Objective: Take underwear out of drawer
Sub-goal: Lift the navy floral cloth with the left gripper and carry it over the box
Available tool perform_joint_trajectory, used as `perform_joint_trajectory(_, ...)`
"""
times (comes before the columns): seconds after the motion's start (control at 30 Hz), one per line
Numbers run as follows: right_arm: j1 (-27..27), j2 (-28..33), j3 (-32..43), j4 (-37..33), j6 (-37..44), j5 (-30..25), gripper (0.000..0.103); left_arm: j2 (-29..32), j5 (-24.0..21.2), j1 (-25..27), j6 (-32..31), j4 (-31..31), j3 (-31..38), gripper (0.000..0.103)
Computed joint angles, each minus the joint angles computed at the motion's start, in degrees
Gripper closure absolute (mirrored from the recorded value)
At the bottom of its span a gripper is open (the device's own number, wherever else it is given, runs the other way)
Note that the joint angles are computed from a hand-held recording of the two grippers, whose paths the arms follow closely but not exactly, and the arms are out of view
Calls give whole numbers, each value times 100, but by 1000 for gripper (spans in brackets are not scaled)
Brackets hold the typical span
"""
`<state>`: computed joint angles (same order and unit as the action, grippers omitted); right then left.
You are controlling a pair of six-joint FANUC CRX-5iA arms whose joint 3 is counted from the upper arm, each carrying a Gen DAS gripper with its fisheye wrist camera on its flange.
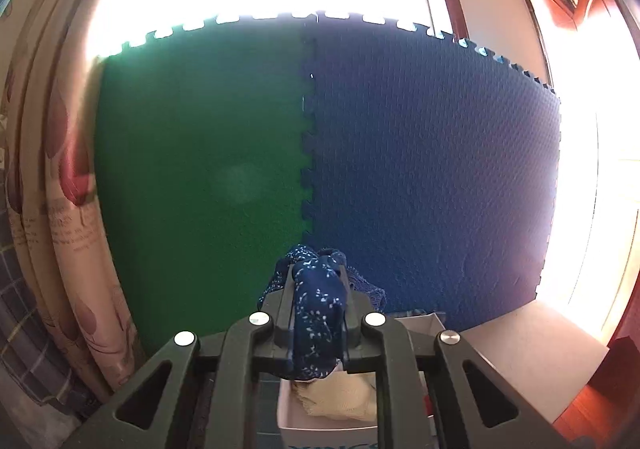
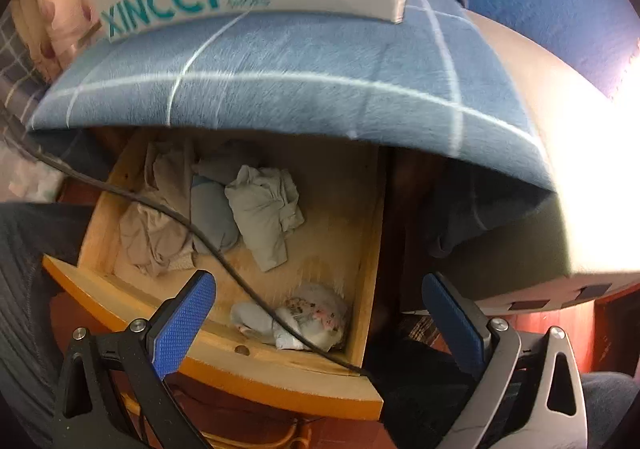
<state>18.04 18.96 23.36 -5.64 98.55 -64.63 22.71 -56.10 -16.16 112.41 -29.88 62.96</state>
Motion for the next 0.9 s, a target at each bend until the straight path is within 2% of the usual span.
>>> perform_joint_trajectory(0.1,-195,-51,88,-266,-169,-120,1,-665,285,47,215,-171,-810,88)
perform_joint_trajectory(0.17,-456,-25,324,-751,-305,-480,1,-1220,279,41,384,-656,-1331,88)
perform_joint_trajectory(0.27,-718,-244,217,-1053,-634,-539,1,-1859,-63,126,600,-1313,-1770,88)
perform_joint_trajectory(0.33,-811,-430,61,-1054,-782,-480,0,-2164,-463,375,548,-1413,-1825,88)
perform_joint_trajectory(0.4,-807,-613,-125,-854,-854,-360,0,-2412,-998,355,577,-2199,-1705,88)
perform_joint_trajectory(0.43,-800,-700,-210,-758,-862,-297,0,-2503,-1150,412,582,-2362,-1659,88)
perform_joint_trajectory(0.47,-818,-778,-281,-736,-845,-232,0,-2623,-1268,601,581,-2225,-1615,88)
perform_joint_trajectory(0.5,-840,-887,-378,-673,-890,-130,0,-2847,-1210,858,674,-1916,-1723,88)
perform_joint_trajectory(0.53,-876,-984,-475,-612,-975,-19,0,-3020,-1182,915,686,-1900,-1820,88)
perform_joint_trajectory(0.57,-922,-1099,-595,-496,-1163,155,0,-3095,-1264,772,665,-2180,-1834,88)
perform_joint_trajectory(0.63,-974,-1178,-682,-290,-1452,365,0,-3203,-1578,124,756,-3201,-1886,88)
perform_joint_trajectory(0.67,-983,-1135,-624,-208,-1484,348,0,-3248,-1650,-5,810,-3364,-1933,88)
perform_joint_trajectory(0.77,-801,-964,-467,6,-1137,216,0,-3320,-1645,73,954,-3234,-2092,88)
perform_joint_trajectory(0.83,-618,-501,31,36,-794,-407,0,-3291,-1374,586,923,-2385,-2213,88)
perform_joint_trajectory(0.9,-441,-117,380,93,-493,-815,1,-3166,-1200,696,879,-1999,-2242,88)
